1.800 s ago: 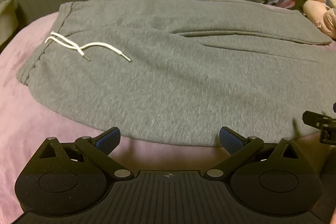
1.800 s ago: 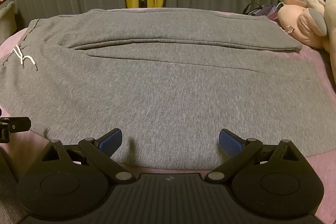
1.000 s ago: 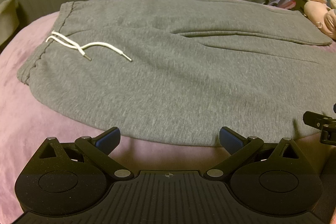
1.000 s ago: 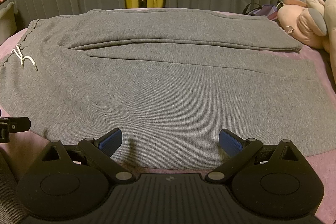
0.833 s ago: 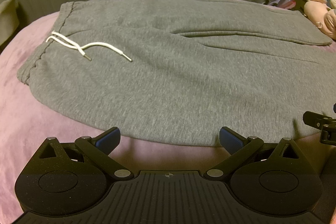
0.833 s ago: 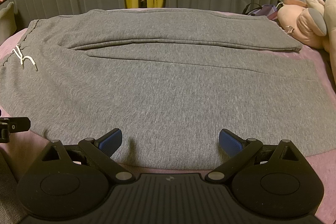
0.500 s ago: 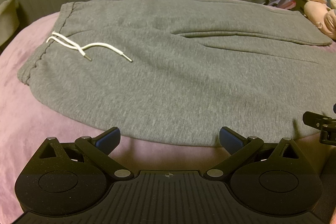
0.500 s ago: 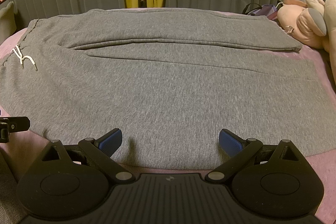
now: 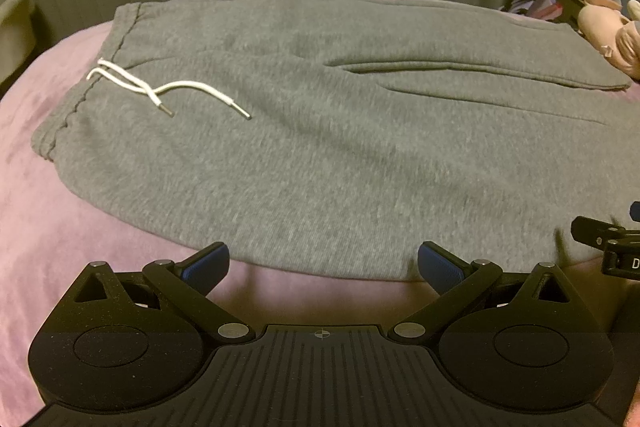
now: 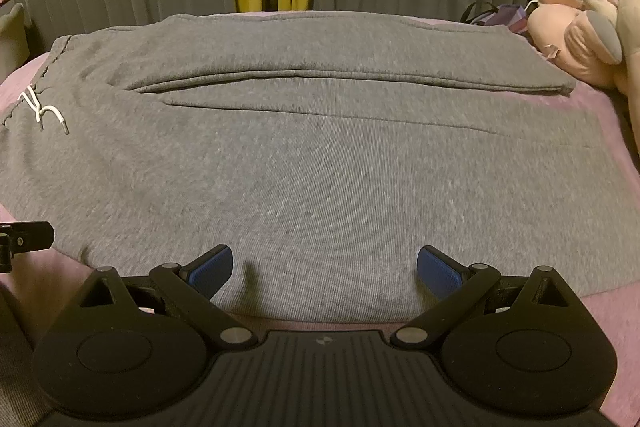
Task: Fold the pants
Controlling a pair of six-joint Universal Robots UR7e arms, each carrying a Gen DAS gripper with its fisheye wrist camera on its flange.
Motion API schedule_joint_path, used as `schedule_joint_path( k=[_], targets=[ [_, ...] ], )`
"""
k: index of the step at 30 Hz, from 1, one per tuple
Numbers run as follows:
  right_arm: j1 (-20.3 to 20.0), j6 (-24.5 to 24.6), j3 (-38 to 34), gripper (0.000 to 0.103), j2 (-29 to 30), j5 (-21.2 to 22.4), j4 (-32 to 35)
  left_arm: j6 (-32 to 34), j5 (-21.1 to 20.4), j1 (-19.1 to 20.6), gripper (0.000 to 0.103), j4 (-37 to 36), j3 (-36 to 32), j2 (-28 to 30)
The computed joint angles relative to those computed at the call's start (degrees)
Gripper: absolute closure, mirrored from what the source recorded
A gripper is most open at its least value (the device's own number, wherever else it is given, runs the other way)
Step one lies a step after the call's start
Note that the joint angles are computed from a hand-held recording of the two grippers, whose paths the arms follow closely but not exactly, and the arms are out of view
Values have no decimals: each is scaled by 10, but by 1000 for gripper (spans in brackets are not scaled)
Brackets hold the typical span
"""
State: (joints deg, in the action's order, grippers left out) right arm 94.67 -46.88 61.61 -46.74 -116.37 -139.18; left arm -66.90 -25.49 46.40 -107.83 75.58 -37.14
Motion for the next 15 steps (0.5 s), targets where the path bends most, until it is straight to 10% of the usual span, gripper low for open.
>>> schedule_joint_path(
  k=[15],
  targets=[
    [-3,42,-32,4,16,-8,41,13,-14,4,0,-42,10,-8]
  ],
)
